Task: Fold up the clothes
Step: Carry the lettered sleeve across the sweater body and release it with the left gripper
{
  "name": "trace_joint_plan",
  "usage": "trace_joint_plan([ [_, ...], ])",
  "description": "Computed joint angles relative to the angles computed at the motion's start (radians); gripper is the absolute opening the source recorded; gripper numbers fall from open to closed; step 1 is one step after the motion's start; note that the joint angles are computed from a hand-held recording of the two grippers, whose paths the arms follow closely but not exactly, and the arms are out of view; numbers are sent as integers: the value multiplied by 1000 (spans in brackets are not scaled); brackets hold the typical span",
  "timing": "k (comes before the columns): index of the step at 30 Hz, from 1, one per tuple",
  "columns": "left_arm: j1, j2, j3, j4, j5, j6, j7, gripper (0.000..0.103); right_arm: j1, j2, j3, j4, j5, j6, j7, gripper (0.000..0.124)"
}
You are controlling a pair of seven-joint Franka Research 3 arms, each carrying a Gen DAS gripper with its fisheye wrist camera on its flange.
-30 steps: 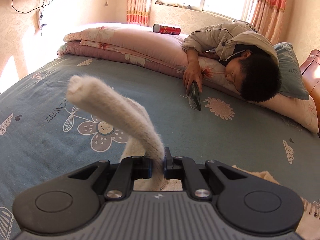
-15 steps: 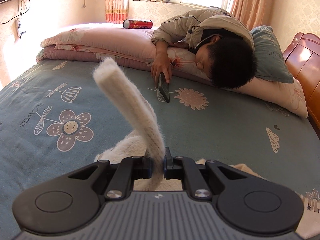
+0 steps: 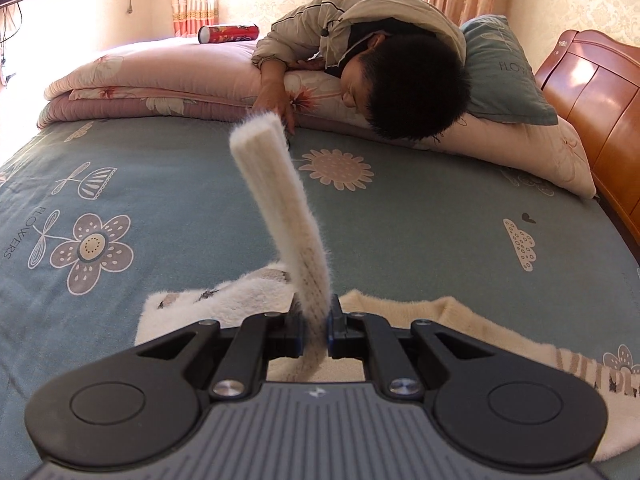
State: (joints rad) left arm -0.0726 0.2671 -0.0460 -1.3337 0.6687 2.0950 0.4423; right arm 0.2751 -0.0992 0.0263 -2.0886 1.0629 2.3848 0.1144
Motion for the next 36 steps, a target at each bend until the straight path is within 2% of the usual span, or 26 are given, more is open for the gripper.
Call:
trace_joint_plan([
  [10, -23, 75, -10, 44, -54, 1, 59, 8, -2, 9, 3, 11, -15, 24, 32, 103],
  [20, -63, 175, -5, 131, -85, -39, 148, 8, -8, 26, 4, 30, -29, 34, 71, 103],
  [24, -86, 210, 3, 169, -71, -65, 185, 8, -10, 30, 6, 33, -32, 39, 79, 103],
  [36, -109, 260, 12, 220, -82, -71, 230, 8, -11, 29, 7, 34, -33, 41, 77, 103],
])
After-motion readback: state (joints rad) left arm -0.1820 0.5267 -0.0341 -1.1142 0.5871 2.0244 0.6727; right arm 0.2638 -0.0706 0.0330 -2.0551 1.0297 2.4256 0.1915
